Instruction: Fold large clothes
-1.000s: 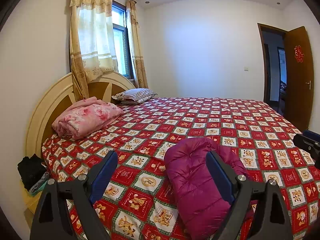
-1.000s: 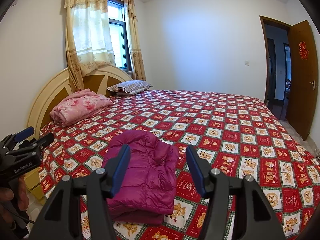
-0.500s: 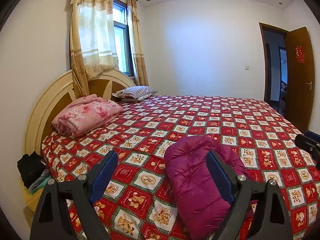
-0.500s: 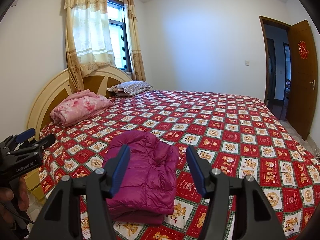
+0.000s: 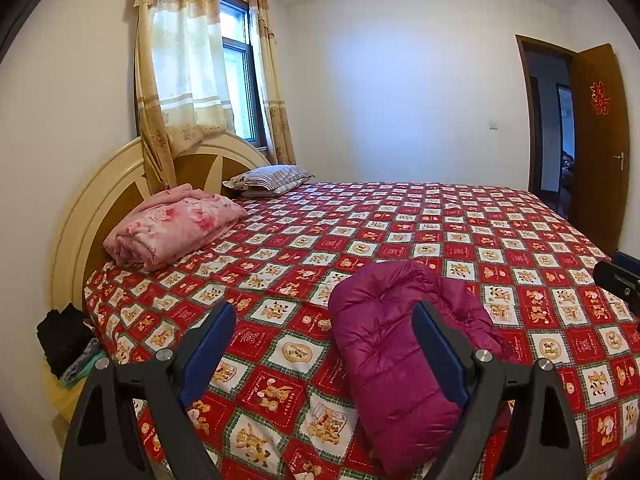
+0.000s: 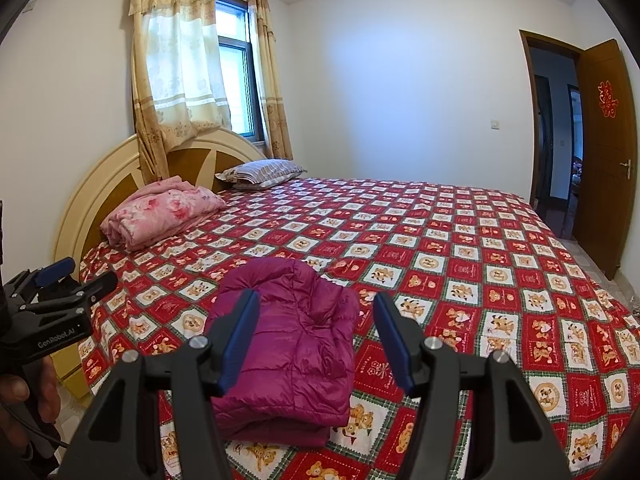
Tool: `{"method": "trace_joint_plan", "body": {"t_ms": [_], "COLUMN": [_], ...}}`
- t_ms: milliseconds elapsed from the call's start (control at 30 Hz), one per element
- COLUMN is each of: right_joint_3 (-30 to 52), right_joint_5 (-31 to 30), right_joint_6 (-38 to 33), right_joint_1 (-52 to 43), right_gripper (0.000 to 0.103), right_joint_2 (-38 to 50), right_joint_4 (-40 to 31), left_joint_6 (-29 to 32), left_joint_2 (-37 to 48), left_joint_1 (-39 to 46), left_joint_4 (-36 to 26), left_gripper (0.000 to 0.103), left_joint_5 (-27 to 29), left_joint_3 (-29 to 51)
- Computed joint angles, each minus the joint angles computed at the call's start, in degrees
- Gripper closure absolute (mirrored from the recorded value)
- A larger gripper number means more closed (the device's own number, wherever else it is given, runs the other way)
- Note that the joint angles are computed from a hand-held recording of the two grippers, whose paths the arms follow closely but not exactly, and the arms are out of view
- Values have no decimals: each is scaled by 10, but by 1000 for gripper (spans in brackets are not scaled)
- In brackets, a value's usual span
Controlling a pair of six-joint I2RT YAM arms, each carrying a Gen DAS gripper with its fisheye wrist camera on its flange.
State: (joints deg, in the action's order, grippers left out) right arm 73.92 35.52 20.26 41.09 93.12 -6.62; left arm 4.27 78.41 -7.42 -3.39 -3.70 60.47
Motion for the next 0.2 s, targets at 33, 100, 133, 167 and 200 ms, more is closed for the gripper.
{"method": "trace_joint_plan", "body": {"t_ms": [33, 100, 133, 167, 200], "right_joint_3": [0, 0, 1, 1, 1], "right_joint_5": [0, 0, 2, 0, 2], "right_joint_6": [0, 0, 1, 1, 2], "right_joint_1": [0, 0, 2, 1, 2], "right_gripper": [40, 39, 39, 39, 39], "right_joint_2": [0, 0, 1, 1, 1], "right_joint_4": [0, 1, -1, -1, -2], "left_joint_6": [1, 4, 5, 3, 2], "left_joint_2": [0, 0, 0, -1, -1], "left_joint_1": [1, 1, 1, 3, 1], "left_joint_4": [3, 10, 11, 11, 10], "left_gripper": [13, 13, 13, 13, 13], "left_joint_5": [1, -1, 0, 4, 5], "left_joint_3": [-2, -4, -5, -5, -5]}}
